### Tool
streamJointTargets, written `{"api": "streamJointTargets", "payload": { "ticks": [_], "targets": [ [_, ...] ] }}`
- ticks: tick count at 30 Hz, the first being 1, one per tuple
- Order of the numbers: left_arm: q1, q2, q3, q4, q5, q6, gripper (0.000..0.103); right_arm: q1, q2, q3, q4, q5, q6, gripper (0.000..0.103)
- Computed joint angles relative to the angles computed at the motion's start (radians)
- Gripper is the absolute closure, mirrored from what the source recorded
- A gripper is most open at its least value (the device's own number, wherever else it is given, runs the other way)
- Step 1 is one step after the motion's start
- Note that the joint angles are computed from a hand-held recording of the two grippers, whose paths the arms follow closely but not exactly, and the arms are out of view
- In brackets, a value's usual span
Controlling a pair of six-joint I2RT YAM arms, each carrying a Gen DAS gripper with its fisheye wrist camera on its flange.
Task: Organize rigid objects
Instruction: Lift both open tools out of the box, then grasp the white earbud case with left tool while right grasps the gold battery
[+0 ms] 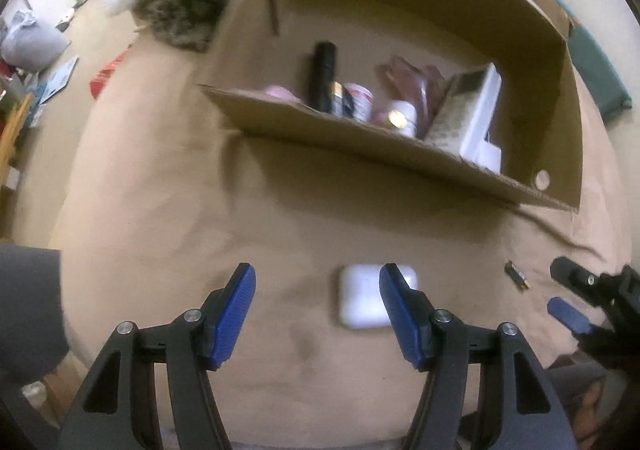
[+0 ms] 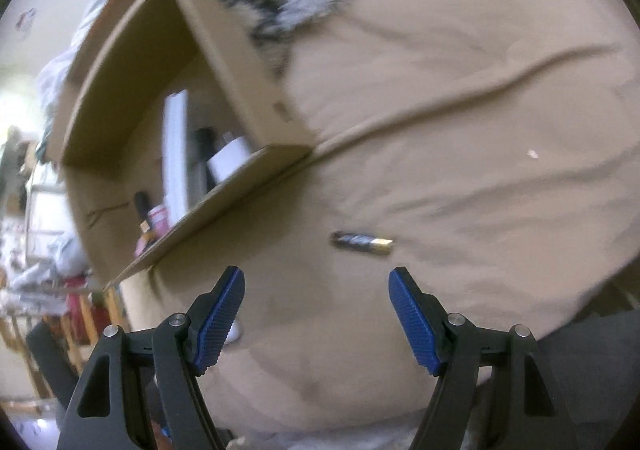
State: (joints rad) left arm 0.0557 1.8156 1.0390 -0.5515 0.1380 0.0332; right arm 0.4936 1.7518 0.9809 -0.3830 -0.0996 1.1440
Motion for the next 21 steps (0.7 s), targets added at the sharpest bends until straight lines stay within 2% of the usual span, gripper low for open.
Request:
{"api": "streamJointTargets", "payload": {
  "ticks": [5,8,12,15,18,20,21],
  "targets": [
    [-0.077,0.059,0.018,-0.019,-0.041,-0.036,0.042,-0.036,0.046,-0.007,0.004,-0.009,0.039,0.024],
    [-0.115,0.065,0.002,0.01,-0.078,-0.046,0.04,-0.026,0.111,0.07,-0.077,0.037,0.007,0.024],
    [-0.154,0.086,0.001,0.033,-0.097,-0.069,0.029,-0.015,0.202,0.169,-0.142,0.048,-0.043,0.024],
    [-0.174,0.141,0.025,0.012,-0.095,-0.075,0.028,-0.006,0.258,0.218,-0.173,0.049,-0.051,0.024],
    [-0.202,0.148,0.012,0.044,-0.128,-0.077,0.028,0.001,0.288,0.249,-0.195,0.071,-0.059,0.024],
    [-0.221,0.144,-0.002,0.061,-0.141,-0.078,0.031,0.015,0.306,0.276,-0.229,0.1,-0.062,0.031],
    [-0.23,0.145,-0.001,0.058,-0.15,-0.071,0.042,0.038,0.333,0.33,-0.284,0.132,-0.047,0.04]
  ]
}}
